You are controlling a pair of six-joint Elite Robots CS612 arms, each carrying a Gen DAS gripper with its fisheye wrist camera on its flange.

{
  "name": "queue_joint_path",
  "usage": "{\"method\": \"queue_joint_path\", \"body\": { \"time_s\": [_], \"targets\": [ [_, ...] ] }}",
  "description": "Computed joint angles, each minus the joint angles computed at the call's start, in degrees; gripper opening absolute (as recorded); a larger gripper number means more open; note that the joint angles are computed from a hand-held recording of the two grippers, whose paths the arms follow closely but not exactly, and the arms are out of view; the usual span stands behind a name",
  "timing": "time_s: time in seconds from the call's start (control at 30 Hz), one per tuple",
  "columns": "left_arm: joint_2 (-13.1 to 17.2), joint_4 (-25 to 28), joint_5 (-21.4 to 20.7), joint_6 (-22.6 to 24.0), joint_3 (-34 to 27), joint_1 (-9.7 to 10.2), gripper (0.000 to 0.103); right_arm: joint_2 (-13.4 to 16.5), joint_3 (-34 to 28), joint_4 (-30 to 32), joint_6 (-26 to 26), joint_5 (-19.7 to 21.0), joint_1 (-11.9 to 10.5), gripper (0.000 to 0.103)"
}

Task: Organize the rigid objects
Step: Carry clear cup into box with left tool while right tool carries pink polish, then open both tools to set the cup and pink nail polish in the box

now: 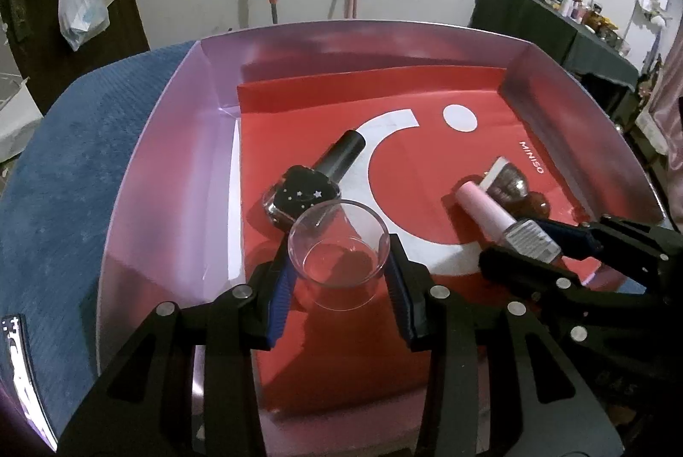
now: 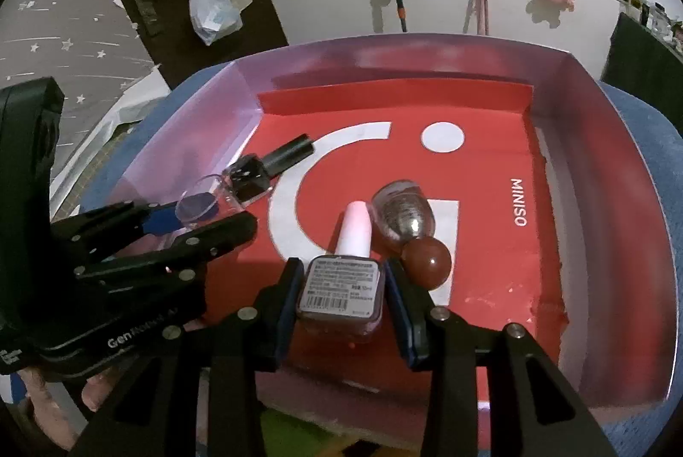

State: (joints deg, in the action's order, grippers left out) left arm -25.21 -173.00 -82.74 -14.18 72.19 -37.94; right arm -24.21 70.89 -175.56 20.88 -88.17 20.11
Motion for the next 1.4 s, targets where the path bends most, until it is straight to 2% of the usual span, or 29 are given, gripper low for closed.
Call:
{"method": "queue_joint_path", "body": {
  "time_s": [0.27, 0.4, 0.53, 1.1, 1.3, 1.4],
  "targets": [
    [0.66, 1.18, -0.72, -0.11, -1.84, 0.43, 0.038, 0.1, -0.46, 1.25, 0.89, -5.62, -0.24, 0.041],
    [0.72, 3.69, -0.73, -0.38, -2.7, 0.56, 0.038, 0.17, -0.74, 1.74, 2.08, -8.2, -0.36, 0.041],
    [0.87, 7.39, 0.32, -0.36, -3.73, 0.52, 0.038, 0.3, -0.78, 1.95, 2.72, -7.55, -0.62, 0.041],
    [0.67, 7.21, 0.83, -0.9, -3.26, 0.42, 0.038, 0.38, -0.74, 1.77, 2.77, -7.83, -0.6, 0.042],
    [0.57, 6.69, -0.53, -1.29, -3.06, 0.7, 0.046, 0.33, -0.62, 1.59, 2.74, -7.83, -0.6, 0.041],
    [0.51, 6.82, 0.69, -0.9, -2.91, 0.45, 0.047, 0.27, -0.56, 1.47, 2.7, -7.77, -0.62, 0.042]
  ]
}}
